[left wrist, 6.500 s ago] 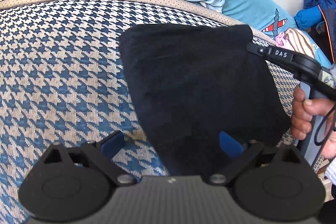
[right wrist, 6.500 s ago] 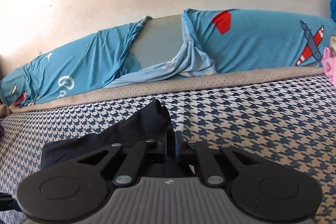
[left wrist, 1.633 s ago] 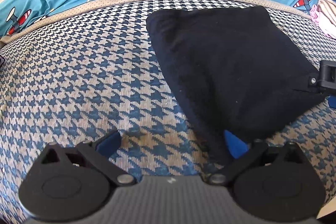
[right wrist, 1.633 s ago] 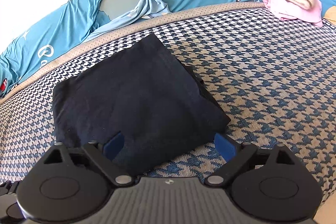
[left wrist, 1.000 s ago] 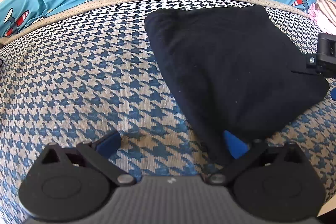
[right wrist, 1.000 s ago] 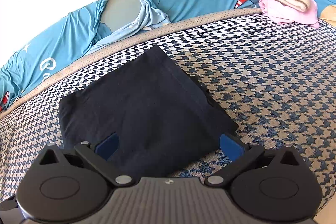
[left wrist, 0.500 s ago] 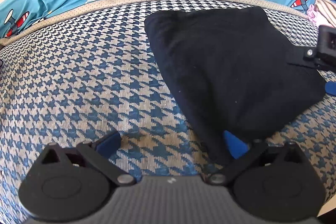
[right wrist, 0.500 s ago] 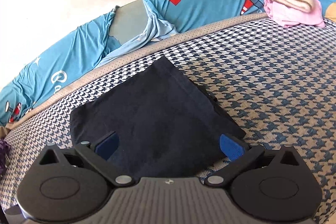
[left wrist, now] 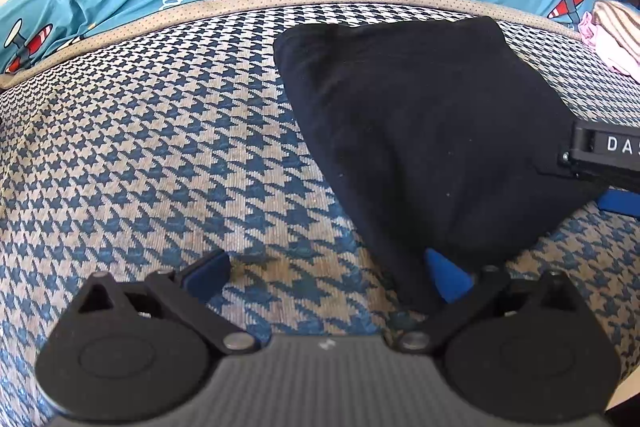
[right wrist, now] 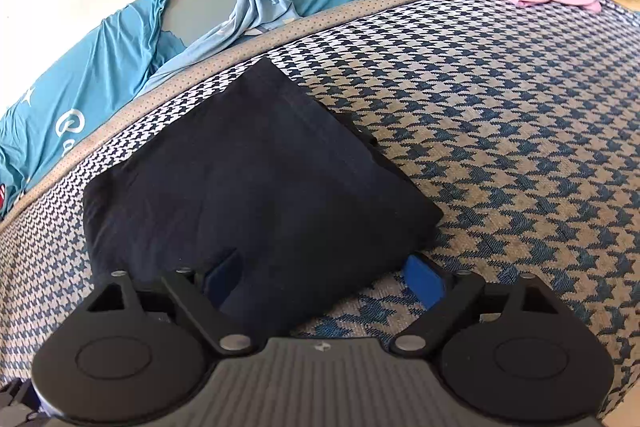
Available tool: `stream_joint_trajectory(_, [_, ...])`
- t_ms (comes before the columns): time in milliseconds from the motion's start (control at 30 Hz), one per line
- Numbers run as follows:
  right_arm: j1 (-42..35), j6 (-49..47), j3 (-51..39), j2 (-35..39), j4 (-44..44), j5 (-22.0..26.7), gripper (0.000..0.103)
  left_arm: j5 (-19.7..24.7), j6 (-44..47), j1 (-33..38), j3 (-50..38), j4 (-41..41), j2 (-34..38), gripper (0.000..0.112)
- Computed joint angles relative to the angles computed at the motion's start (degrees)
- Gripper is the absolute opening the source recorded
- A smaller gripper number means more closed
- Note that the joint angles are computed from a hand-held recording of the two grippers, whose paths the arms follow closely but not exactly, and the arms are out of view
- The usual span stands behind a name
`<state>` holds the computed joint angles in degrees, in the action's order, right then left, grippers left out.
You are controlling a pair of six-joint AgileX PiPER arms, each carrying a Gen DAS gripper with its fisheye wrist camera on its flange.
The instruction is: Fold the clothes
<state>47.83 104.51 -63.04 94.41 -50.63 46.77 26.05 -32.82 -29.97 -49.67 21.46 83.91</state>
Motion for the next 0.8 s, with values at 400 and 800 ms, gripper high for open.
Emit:
stream_joint_trajectory(400, [-1.63,-0.74,6.91,-7.53,1.13,-3.84,0.085,2.51,10.64,2.66,-2.51,-9.58,0.27,0.103])
stream_joint_trajectory(800, [-10.84,-12.74,11.2,-15.39,10.14,-20.39,0.06,6.45,27.83,8.25,-9.36,-26.2,1.83,0.103])
